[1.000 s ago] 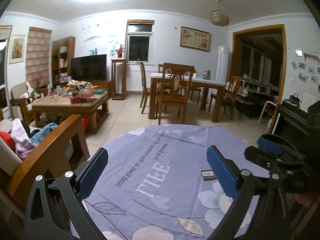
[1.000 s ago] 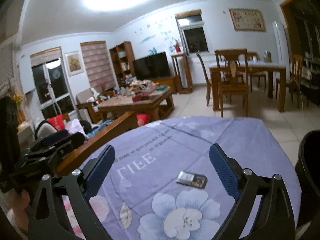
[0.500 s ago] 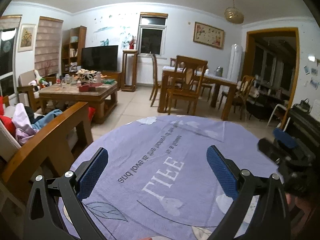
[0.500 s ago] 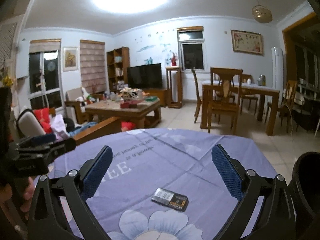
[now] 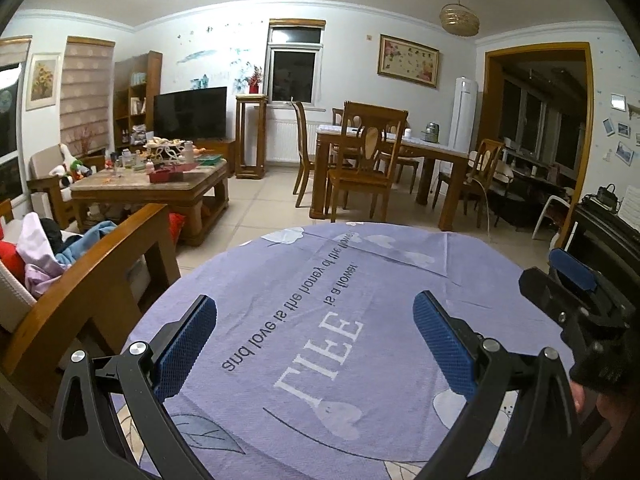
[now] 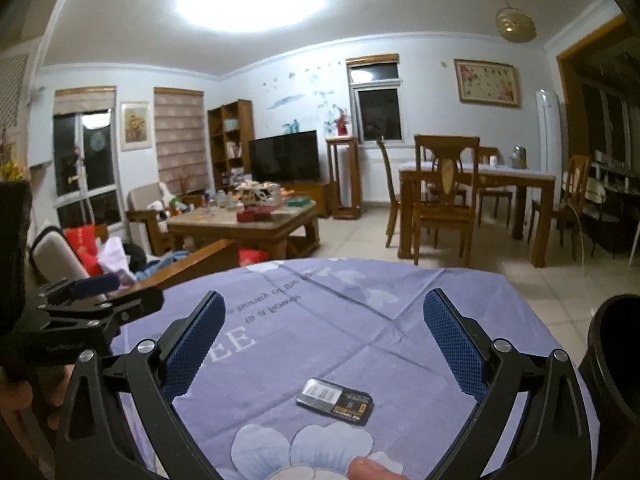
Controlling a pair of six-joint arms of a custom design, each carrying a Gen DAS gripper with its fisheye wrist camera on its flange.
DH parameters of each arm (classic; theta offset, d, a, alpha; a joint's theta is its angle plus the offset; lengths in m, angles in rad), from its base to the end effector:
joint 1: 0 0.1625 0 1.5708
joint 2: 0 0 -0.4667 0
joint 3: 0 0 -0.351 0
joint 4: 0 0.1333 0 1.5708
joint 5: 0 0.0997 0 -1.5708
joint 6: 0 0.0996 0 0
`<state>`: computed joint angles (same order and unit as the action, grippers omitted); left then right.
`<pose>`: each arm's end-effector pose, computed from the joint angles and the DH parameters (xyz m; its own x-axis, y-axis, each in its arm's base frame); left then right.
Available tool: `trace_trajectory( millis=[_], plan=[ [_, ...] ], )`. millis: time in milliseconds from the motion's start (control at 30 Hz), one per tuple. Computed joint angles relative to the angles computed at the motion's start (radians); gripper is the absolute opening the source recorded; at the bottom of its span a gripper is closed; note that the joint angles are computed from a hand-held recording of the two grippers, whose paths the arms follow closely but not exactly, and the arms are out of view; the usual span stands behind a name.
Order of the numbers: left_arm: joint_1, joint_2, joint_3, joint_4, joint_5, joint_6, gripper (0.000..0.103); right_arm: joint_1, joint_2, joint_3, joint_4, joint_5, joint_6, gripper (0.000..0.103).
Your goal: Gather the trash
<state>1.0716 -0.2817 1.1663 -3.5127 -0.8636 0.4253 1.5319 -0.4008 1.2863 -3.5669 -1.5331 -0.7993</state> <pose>-0.2022 -0.7845 0.0703 -0.7577 0.0568 -0.6501 0.6014 0.4477 -0.6618 0.1064 -0.7901 0.1180 -0.7095 -0.3146 0.6306 -0.7047 0.3131 -0.6367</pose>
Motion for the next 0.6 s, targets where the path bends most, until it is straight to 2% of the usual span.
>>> trace_trajectory(
  millis=[100, 600],
  plan=[
    [0.001, 0.007, -0.018, 0.005, 0.017, -0.010, 0.098, 0.002, 0.004, -0.001, 0.003, -0.009, -0.010, 0.098],
    [0.003, -0.004, -0.008, 0.031, 0.011, -0.036, 0.098, 0.004, 0.005, -0.007, 0.006, -0.009, 0.000, 0.098]
  ],
)
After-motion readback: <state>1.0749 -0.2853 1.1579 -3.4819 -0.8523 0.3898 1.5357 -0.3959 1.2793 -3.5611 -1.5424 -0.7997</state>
